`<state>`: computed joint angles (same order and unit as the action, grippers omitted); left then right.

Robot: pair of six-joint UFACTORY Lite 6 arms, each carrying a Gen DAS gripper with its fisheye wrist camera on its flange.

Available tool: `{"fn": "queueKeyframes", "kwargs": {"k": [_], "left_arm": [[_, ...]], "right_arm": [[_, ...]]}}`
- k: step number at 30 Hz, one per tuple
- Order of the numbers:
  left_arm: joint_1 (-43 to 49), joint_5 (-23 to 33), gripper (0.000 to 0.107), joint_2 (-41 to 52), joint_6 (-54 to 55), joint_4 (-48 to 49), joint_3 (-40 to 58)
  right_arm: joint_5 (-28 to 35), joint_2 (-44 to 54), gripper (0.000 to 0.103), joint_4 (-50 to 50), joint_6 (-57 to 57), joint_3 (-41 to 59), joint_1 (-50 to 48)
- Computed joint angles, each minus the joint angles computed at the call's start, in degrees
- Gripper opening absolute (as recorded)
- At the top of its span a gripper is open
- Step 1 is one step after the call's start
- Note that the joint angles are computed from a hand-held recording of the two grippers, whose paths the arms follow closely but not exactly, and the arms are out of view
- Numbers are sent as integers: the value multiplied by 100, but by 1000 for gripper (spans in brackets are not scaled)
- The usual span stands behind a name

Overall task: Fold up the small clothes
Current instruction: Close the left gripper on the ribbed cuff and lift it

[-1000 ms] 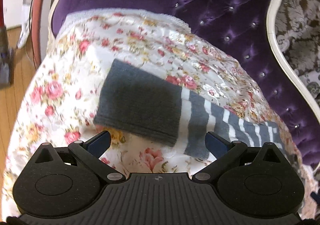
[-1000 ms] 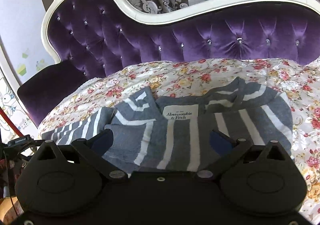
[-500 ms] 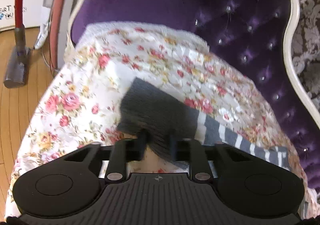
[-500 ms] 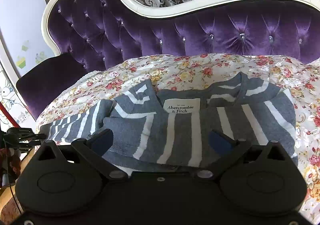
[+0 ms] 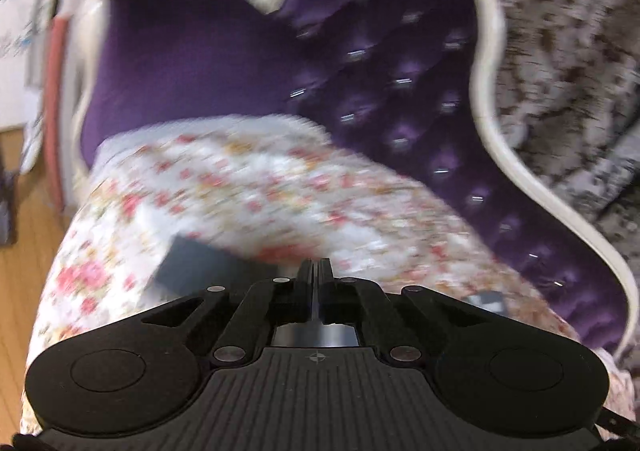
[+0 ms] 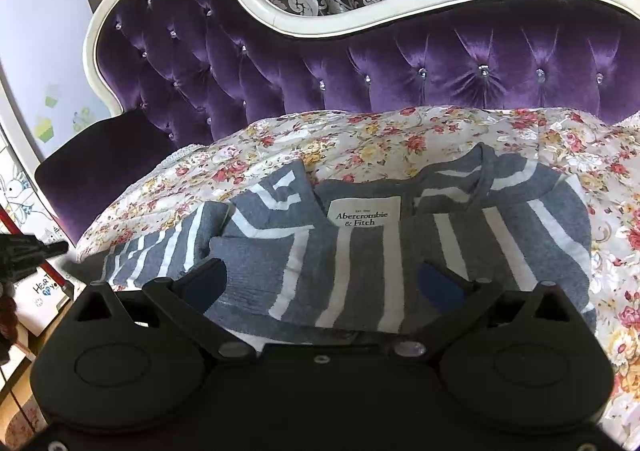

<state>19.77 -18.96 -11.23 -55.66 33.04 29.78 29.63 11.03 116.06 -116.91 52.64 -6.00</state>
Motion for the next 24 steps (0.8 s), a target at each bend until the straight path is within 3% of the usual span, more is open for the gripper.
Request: {"fn": "queueKeyframes", "kwargs": {"k": [5,6,7,8,9,10,13,19,24], "left_arm": [[-765,626,5,-156,78,-282,498],[-788,611,11,-145,86,-311,485],[-804,626,31,-114,258,-491,458],[-763,576,43,-95,461,-717,354],[-640,454,62,-91,425,-705,216],[-469,291,68,-99,149,-457,50],[252,-147,69,48,-1079,667,-330],[1198,-918,70,1019,-1482,1185,-468],[1432,-1447,70,1891,-1372,1017,-295]], "right_arm": [[83,-14,102,-182,244,10,-116],[90,-38,102,-183,241,-7,-129],[111,-70,102,-189,243,-30,-149],[127,-86,102,-187,251,-38,-161],[156,-102,102,-202,268,-51,-181],[168,-105,102,-213,281,-52,-190],[150,-98,102,-182,270,-40,-170],[42,-57,102,-140,199,-19,-29],[-37,-22,102,-47,-2,-26,114]]}}
